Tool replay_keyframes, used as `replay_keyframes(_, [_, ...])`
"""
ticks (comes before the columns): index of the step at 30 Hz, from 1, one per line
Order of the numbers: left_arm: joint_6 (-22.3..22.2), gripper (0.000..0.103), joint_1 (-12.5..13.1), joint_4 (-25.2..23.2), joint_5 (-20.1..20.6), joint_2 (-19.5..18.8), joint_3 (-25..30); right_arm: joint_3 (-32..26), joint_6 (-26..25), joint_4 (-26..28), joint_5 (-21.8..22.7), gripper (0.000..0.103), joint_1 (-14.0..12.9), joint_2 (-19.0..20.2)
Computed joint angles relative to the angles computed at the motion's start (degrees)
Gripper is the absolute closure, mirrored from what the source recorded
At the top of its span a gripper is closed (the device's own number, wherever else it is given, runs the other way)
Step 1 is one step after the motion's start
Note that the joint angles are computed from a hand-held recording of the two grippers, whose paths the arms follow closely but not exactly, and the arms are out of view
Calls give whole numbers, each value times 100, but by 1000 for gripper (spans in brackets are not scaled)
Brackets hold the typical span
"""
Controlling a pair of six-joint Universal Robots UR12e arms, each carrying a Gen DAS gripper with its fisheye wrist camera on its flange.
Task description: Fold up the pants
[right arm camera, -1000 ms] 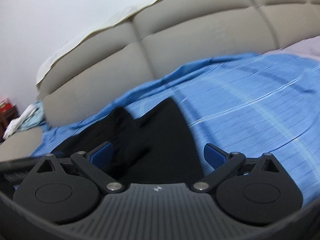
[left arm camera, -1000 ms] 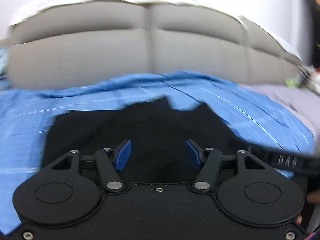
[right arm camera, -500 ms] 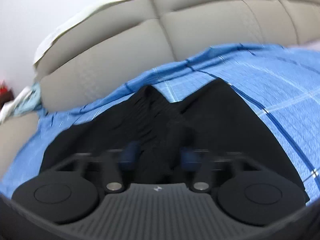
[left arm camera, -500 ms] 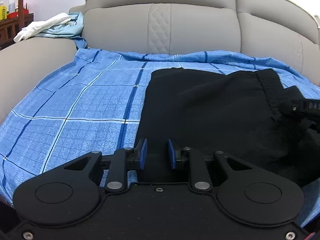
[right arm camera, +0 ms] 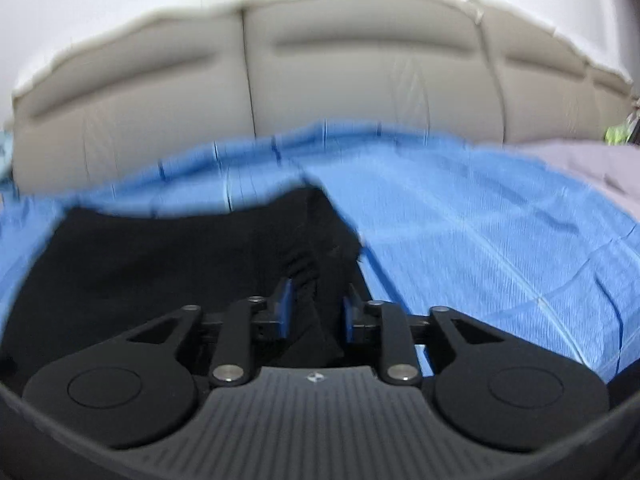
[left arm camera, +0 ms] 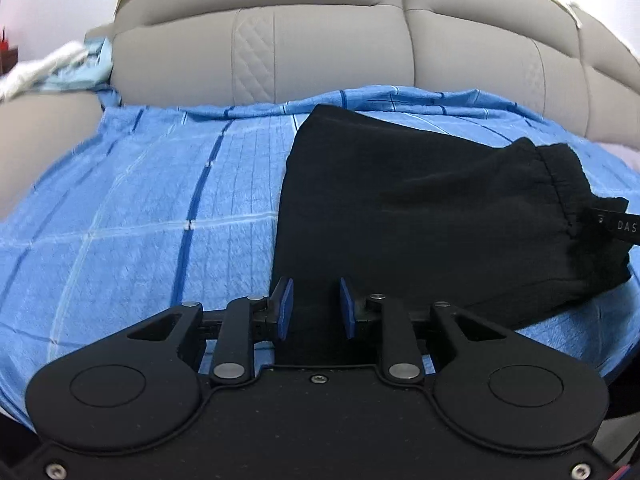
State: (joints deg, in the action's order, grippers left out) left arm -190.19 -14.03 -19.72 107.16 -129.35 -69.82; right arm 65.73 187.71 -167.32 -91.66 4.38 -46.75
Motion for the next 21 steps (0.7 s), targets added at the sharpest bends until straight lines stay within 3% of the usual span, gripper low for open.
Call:
replay_keyframes(1, [71,78,7,14,6,3,22,-16,-29,39,35,44,-21,4])
replay_keyframes(4, [169,76,75,182,-54,-23,155,63,-84,-303,257,24,-113,-19])
replay_keyframes(7, [422,76,148,285,-118,-230,608,-39,-64,-651,372,12,-180,30])
replay_keyframes(11, [863,76,199,139,-410,-739,1542,-472,-87,-602,388,12,-213,243])
replay_keyframes(15, [942,78,240,-569,-833,-1331,2599,-937,-475,-287,524,12,-201,488])
replay_keyframes(17, [959,79,212,-852,-603,-1692,3156,-1075,-654,-112,723,23,-204,568])
replay_keyframes(19, [976,81,191,-1126,-211,-2041,3684,-1229,-820,132,838,53,-192,646])
replay_keyframes(21, [977,81,179,-1233,92,-2262,3988,-1393,-946,326,870,62,-177,742])
